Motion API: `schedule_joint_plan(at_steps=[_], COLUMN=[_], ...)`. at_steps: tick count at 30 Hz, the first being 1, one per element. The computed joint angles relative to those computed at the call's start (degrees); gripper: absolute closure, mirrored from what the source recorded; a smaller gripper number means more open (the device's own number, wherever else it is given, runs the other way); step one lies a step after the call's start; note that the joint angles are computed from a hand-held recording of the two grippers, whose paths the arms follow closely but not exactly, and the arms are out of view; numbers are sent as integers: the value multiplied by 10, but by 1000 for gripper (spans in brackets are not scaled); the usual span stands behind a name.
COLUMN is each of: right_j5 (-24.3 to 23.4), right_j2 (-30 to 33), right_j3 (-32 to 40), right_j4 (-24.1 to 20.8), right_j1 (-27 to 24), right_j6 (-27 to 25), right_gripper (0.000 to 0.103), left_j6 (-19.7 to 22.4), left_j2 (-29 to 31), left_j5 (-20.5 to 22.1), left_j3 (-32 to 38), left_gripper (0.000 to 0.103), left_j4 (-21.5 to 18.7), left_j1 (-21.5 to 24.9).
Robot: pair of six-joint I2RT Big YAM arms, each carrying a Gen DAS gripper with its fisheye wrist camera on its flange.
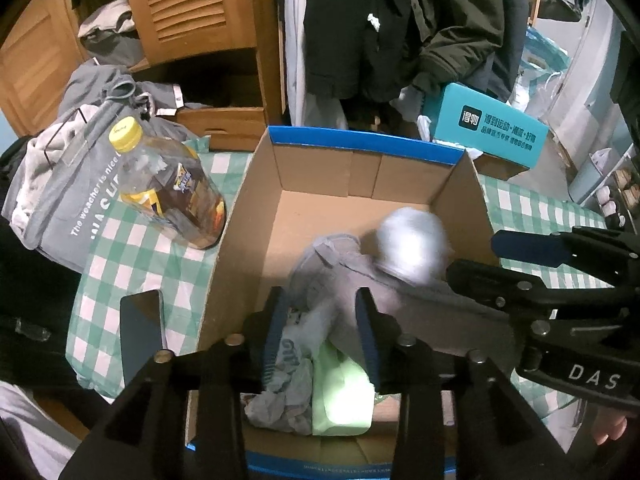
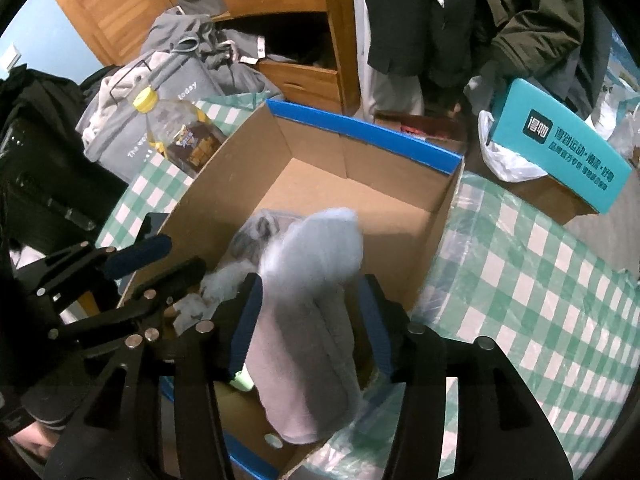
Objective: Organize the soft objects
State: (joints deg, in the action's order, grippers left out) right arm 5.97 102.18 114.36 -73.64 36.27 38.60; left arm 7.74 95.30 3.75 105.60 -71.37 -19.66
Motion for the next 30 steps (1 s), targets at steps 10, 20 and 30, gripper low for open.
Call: schedule_joint_plan(at_steps=[10, 20, 30], right_j5=[42, 93, 138], right_j2=[-31, -75, -142], right_j3=[-11, -34, -85], right_j4=[-13, -32, -45], right_j1=[6, 18, 34], right_j6=[14, 44, 82], right_gripper=[38, 36, 36], left_j6=[4, 8, 15], left_j2=[-21, -51, -84], left_j5=[-20, -33, -31], left_j3=[0, 0, -10], left_gripper=[33, 16, 6], left_j4=[5, 5, 5], left_j1=[-10, -28, -48])
